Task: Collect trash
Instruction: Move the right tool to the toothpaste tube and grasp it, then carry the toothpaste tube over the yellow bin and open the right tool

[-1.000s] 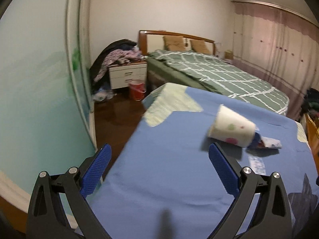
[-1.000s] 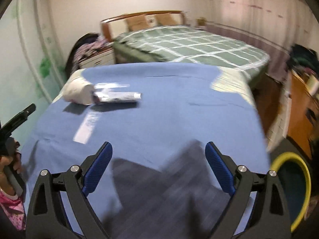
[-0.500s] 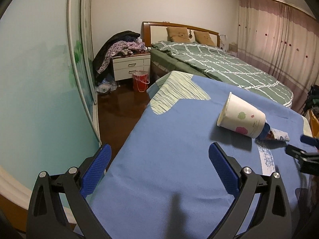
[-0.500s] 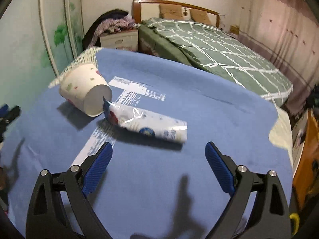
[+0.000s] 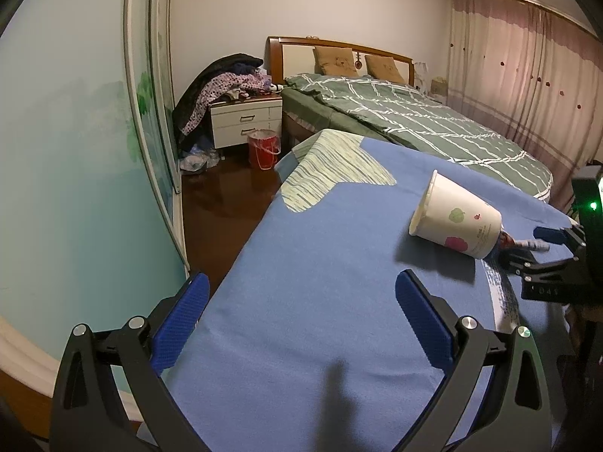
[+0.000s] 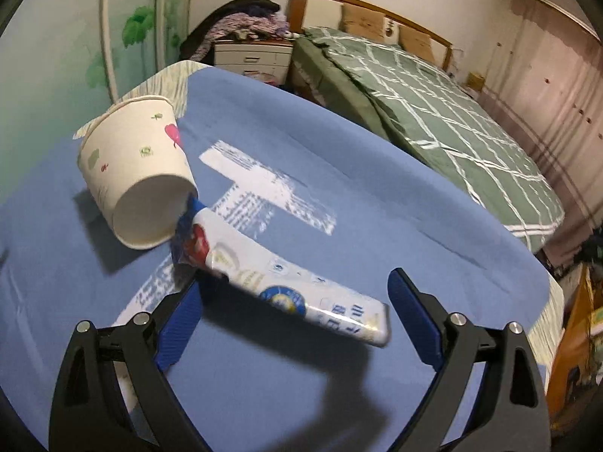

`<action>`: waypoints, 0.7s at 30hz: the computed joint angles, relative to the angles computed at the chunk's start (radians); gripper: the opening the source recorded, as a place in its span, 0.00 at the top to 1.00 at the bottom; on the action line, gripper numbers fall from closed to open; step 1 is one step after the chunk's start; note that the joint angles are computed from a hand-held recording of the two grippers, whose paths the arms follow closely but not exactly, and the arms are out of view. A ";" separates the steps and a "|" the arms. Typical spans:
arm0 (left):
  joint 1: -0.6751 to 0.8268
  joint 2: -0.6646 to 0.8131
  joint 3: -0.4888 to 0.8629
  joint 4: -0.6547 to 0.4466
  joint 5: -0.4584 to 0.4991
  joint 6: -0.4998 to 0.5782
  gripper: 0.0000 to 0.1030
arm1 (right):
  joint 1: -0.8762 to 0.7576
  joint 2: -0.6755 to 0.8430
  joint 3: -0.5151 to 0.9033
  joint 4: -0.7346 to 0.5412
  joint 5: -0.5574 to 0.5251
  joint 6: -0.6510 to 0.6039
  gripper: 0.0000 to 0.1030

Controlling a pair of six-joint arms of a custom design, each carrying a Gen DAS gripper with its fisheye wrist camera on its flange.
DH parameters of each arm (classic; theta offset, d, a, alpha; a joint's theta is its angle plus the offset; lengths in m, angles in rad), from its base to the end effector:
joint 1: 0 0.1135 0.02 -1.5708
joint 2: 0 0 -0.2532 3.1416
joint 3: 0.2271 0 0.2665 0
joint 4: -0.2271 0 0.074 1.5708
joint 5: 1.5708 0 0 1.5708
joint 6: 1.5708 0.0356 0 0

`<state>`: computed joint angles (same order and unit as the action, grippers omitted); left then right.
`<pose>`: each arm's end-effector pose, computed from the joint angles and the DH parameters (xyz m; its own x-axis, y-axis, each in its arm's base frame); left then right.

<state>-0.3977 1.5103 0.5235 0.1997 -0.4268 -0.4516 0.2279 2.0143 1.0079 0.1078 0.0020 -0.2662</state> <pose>0.2574 -0.0922 0.1073 -0.6238 -0.1688 -0.7631 -0.2102 0.9767 -0.0442 0.3765 0.0872 0.0692 -0.6763 -0.4269 -0.6004 -0.4173 0.8936 -0.1653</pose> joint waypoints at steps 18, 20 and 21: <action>-0.003 0.020 0.008 0.002 0.028 -0.010 0.05 | -0.136 -0.187 -0.191 -0.068 -0.196 0.110 0.95; -0.008 0.019 0.008 0.001 0.028 -0.009 0.05 | -0.169 -0.249 -0.265 -0.051 -0.226 0.139 0.95; -0.009 0.020 0.008 0.002 0.030 -0.007 0.05 | -0.179 -0.274 -0.296 -0.037 -0.235 0.155 0.95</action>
<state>-0.4066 1.5304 0.5317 0.2015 -0.3967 -0.4589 0.0486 1.7404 0.7121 0.0709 -0.2329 -0.1109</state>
